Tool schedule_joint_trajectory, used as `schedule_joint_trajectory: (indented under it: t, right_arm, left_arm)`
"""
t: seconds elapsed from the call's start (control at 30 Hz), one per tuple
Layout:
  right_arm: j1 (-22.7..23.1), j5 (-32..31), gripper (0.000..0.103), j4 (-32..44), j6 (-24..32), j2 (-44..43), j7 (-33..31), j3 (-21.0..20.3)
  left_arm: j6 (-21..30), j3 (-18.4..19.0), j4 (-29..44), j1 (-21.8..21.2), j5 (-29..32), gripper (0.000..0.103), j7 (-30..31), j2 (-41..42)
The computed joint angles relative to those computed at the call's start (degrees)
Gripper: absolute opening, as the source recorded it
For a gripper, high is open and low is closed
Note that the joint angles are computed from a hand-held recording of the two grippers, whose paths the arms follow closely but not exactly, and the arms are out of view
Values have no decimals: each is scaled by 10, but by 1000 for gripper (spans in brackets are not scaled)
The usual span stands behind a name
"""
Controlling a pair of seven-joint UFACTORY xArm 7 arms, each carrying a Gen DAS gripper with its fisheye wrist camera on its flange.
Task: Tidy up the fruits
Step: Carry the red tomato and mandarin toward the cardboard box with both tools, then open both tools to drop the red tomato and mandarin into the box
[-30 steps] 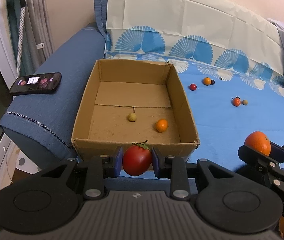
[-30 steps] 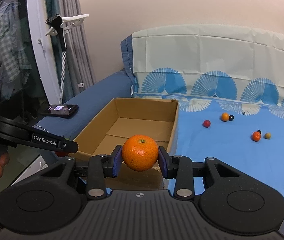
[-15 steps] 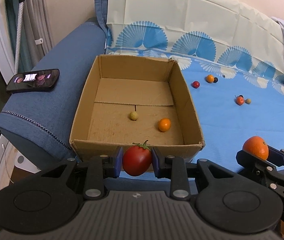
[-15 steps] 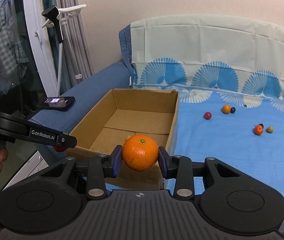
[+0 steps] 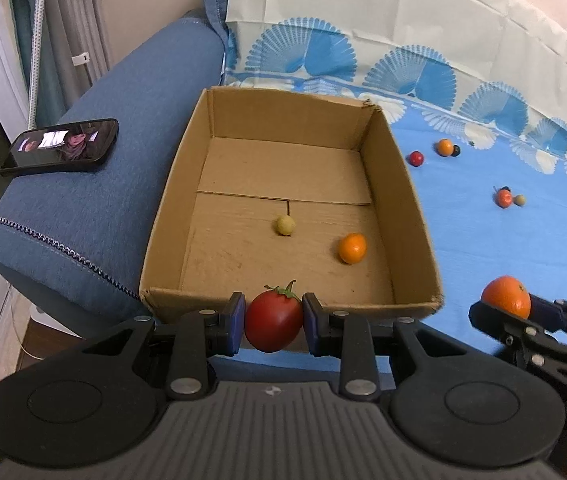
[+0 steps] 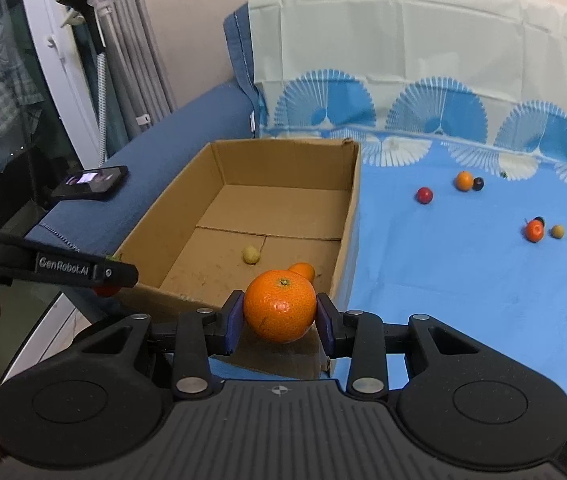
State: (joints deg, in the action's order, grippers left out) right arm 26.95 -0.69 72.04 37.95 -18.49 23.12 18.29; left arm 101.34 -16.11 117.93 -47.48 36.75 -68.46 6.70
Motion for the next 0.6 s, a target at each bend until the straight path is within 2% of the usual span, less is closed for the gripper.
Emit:
schedule_joint_trajectory:
  t: [0.23, 0.6]
  right_arm:
    - [3, -11, 39, 84, 22, 91, 0, -2]
    - [27, 41, 39, 212, 101, 222, -24, -31]
  left_arm:
    - [-6, 20, 12, 23, -17, 34, 32, 21]
    - [-28, 61, 41, 54, -58, 34, 78, 65]
